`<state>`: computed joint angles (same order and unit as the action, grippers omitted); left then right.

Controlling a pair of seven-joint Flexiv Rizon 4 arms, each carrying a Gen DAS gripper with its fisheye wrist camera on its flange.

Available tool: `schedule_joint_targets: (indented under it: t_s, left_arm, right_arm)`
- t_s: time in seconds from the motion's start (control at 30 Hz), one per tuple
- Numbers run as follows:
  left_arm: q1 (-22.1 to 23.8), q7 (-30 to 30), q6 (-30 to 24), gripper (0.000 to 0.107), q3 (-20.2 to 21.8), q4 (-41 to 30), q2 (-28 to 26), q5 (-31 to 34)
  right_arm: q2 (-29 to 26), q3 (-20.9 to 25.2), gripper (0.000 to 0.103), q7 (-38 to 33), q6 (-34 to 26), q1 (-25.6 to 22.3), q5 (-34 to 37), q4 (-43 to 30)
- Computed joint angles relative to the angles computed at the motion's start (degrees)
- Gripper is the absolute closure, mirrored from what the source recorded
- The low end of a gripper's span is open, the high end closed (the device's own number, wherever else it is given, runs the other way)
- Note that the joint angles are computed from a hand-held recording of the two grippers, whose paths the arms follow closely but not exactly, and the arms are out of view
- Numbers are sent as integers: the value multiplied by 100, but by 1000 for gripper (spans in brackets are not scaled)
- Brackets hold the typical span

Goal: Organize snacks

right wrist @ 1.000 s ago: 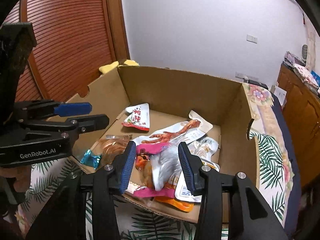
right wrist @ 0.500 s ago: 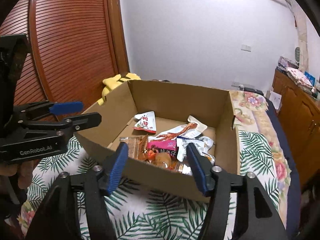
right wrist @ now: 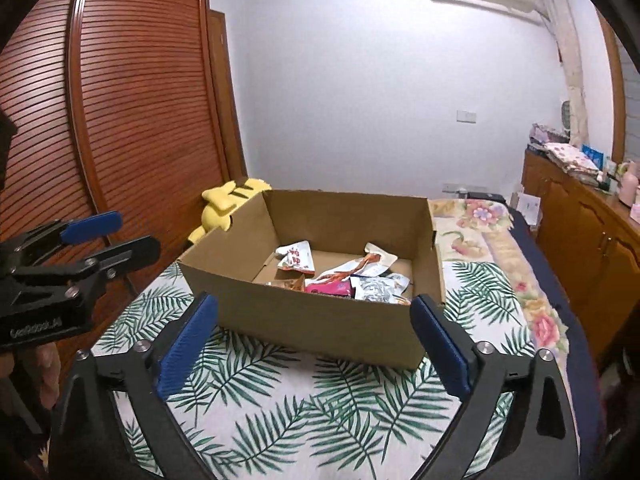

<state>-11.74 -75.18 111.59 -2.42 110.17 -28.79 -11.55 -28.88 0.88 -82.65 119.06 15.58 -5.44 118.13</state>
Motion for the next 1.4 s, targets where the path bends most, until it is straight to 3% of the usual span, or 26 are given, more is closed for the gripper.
schedule_joint_targets:
  t_s: [0.13, 0.43, 0.63, 0.87, 1.03, 1.4]
  left_arm:
    - [41, -212, 390, 31, -69, 538, 305, 104]
    - [27, -649, 956, 31, -101, 1596, 805, 221]
    - [-468, -525, 1454, 31, 204, 2112, 827, -335]
    - [-525, -534, 1719, 31, 149, 2442, 786, -599]
    - [-695, -455, 2003, 31, 187, 2597, 683, -951]
    - [-618, -493, 2027, 30, 130, 2656, 678, -984]
  right_arm:
    - [257, -273, 0, -247, 176, 439, 553, 327]
    - [730, -393, 0, -965, 783, 1128, 1904, 1016]
    - [888, -286, 0, -1451, 1089, 1415, 2643, 1310]
    - [879, -98, 0, -1845, 1603, 1639, 3344, 1482]
    - [797, 17, 0, -1939, 1673, 1611, 3511, 1507]
    - [756, 6, 0, -1898, 1607, 1605, 3590, 1489]
